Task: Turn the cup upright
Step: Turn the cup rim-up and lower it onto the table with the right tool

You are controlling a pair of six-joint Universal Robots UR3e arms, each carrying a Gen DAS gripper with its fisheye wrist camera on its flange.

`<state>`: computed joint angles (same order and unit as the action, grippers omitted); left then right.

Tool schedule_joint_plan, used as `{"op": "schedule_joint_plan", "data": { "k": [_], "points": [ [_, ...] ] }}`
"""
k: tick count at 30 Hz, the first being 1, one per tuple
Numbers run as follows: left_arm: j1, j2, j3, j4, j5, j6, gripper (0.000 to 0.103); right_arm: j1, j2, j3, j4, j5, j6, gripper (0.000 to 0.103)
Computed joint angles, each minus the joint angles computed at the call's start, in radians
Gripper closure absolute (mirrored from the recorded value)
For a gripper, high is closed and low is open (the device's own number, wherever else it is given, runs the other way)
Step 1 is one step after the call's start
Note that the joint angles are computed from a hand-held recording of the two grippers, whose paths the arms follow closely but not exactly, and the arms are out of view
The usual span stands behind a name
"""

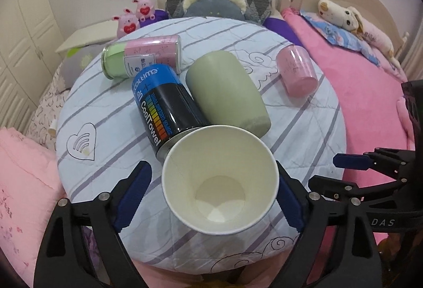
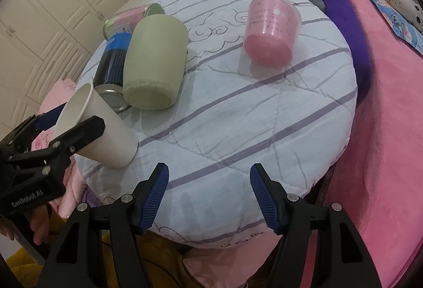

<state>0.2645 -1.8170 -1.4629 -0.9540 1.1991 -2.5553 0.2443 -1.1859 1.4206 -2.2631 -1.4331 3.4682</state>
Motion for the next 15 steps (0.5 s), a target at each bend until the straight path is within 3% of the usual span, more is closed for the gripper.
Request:
{"op": "schedule_joint_plan", "data": {
  "k": [15],
  "points": [
    [0.021, 0.071, -0.081, 0.027, -0.026, 0.038, 0.011, 0.031, -0.051, 0.029, 0.013, -0.045, 0.026, 0.037]
  ]
}}
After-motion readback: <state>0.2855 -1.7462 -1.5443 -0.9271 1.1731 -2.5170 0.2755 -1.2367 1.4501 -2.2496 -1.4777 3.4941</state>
